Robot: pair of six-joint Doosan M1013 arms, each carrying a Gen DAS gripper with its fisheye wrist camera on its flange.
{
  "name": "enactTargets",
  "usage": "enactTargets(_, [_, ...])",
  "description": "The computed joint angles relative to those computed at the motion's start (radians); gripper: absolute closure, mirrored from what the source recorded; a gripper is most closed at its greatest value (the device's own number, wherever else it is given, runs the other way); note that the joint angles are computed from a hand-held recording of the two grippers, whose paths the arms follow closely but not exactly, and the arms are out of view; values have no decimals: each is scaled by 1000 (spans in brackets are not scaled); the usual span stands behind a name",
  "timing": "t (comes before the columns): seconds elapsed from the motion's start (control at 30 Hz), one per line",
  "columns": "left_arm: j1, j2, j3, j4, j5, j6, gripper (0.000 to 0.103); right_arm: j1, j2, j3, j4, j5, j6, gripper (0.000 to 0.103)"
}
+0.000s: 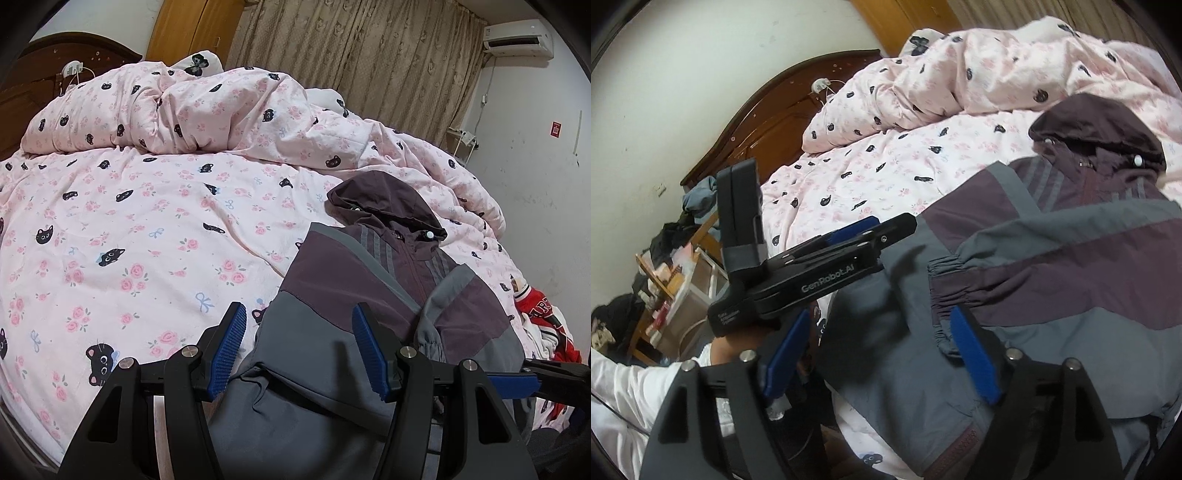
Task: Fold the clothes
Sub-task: 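Open the right gripper and withdraw it from the folded sleeve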
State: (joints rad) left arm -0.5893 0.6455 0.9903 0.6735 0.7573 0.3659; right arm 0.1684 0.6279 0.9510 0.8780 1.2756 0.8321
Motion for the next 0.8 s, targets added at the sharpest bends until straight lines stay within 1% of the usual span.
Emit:
enactTargets(0.07, [0,-5,8,11,-14,-13,48,-8,-6,8,36,13,-26,22])
enactTargets(0.13, [-1,-17,29,36,-62,-28,48,-18,-18,24,70,15,-60,22])
enactTargets(0.2, [-3,-29,50,64,-117,-38,48,-29,-38,50,66,-21,-74,22])
enactTargets(0.3, [-7,-43,74,72,-226,7,48,-52,-58,79,21,-92,-46,22])
enactTargets(0.37, [-7,-47,81,35,-291,73,48,-69,-69,96,-30,-141,-12,22])
enactTargets(0.4, [-7,-45,78,-6,-315,128,48,-75,-70,98,-54,-156,4,22])
enactTargets(0.5, [-7,-33,54,-151,-352,305,48,-87,-84,117,-138,-209,21,22])
enactTargets(0.6, [-7,-9,8,-356,-347,543,48,-93,-89,122,-173,-220,10,22])
enactTargets(0.63, [-10,3,-12,-375,-321,573,47,-92,-87,120,-173,-217,5,22])
enactTargets(0.7, [-16,34,-67,-372,-232,592,46,-92,-84,116,-172,-210,-7,23])
enactTargets(0.8, [-19,67,-121,-351,-106,566,46,-85,-73,109,-199,-203,-3,23])
